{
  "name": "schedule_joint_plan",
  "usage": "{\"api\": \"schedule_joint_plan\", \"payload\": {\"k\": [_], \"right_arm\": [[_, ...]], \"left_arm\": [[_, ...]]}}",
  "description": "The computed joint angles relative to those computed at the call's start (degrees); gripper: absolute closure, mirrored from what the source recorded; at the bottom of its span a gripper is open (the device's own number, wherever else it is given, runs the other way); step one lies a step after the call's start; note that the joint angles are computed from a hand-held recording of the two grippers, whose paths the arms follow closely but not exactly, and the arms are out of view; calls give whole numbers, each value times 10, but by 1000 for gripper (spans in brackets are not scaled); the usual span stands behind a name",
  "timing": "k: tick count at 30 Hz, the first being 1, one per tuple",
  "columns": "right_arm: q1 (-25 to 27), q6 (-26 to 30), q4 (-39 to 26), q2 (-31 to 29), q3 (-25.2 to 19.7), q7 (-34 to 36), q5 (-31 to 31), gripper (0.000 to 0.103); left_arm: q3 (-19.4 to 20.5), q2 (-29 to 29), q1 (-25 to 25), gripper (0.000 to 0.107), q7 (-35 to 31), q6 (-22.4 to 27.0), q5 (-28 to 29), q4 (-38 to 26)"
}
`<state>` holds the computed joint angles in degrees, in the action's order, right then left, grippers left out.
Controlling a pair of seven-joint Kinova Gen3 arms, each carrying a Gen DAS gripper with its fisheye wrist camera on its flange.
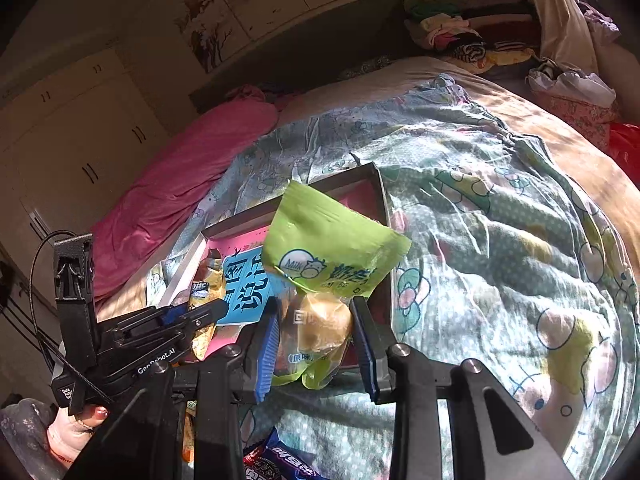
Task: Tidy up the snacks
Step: 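Carry the snack bar over the tray with the left tool while the right carries the green bag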
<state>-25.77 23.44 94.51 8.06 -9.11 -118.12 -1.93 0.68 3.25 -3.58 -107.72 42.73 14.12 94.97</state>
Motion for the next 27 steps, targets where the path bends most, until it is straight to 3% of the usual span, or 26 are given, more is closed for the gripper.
{"api": "schedule_joint_plan", "payload": {"k": [27], "right_arm": [[-62,25,-24,22,29,-92,139,68]], "left_arm": [[-2,-2,2,91,19,9,-22,8]]}}
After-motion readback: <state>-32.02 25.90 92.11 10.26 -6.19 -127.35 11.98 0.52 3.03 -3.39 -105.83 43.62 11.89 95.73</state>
